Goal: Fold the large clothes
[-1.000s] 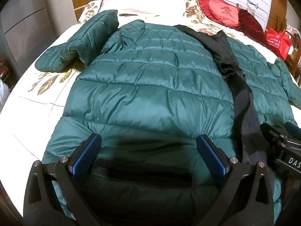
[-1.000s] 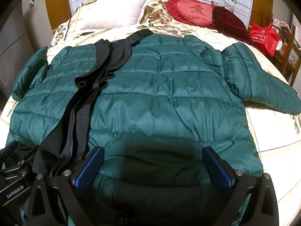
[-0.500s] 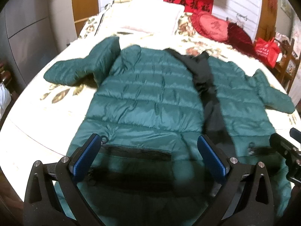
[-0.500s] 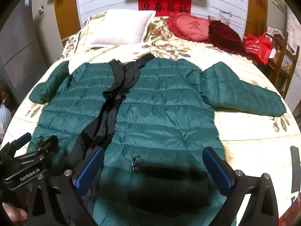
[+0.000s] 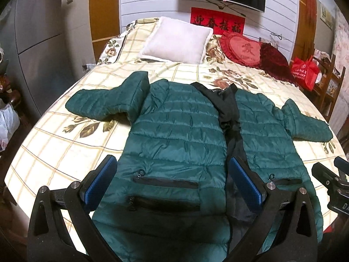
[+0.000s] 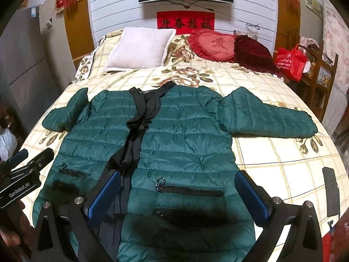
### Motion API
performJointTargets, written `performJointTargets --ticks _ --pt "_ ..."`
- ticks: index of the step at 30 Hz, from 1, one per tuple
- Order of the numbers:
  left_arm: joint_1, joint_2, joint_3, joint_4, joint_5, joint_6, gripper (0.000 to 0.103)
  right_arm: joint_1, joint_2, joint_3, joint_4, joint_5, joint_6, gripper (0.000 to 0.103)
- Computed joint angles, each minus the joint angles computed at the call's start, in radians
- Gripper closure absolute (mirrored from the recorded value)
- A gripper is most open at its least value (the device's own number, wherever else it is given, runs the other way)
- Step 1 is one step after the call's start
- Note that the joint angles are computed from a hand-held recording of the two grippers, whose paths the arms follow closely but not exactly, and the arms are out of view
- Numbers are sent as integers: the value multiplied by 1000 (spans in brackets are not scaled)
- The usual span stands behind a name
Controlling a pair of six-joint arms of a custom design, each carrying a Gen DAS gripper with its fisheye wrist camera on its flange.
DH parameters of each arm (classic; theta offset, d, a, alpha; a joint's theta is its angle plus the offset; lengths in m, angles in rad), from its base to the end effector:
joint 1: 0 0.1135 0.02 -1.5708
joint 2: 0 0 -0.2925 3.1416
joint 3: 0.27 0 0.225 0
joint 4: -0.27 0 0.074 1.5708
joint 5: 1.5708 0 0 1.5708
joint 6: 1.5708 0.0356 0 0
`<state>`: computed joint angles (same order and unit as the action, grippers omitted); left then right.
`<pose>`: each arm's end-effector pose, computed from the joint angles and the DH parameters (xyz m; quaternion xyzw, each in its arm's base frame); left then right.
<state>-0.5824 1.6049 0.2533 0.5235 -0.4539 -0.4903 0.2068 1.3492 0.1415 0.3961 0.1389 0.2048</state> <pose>0.1818 -0.1010 0.1291 -0.0398 0.9107 -0.0004 0.4111 0.1616 0.0289 0.1382 0.0248 0.9266 0.0124 0.3750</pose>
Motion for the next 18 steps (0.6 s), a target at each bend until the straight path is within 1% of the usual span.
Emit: performJointTargets --ticks 3,6,8,12,18 --pt "-7 -18 3 -22 -11 -4 0 14 11 3 5 15 6 0" --pt "-23 -13 9 -35 -27 -17 0 65 24 0 17 71 18 0" --pt "-33 -3 13 -34 -34 -23 0 81 38 5 19 86 22 0" --pt "-36 3 22 -40 -21 -28 0 68 47 9 19 75 35 0" --pt "-59 8 23 -51 -17 -46 0 82 38 1 8 97 56 0"
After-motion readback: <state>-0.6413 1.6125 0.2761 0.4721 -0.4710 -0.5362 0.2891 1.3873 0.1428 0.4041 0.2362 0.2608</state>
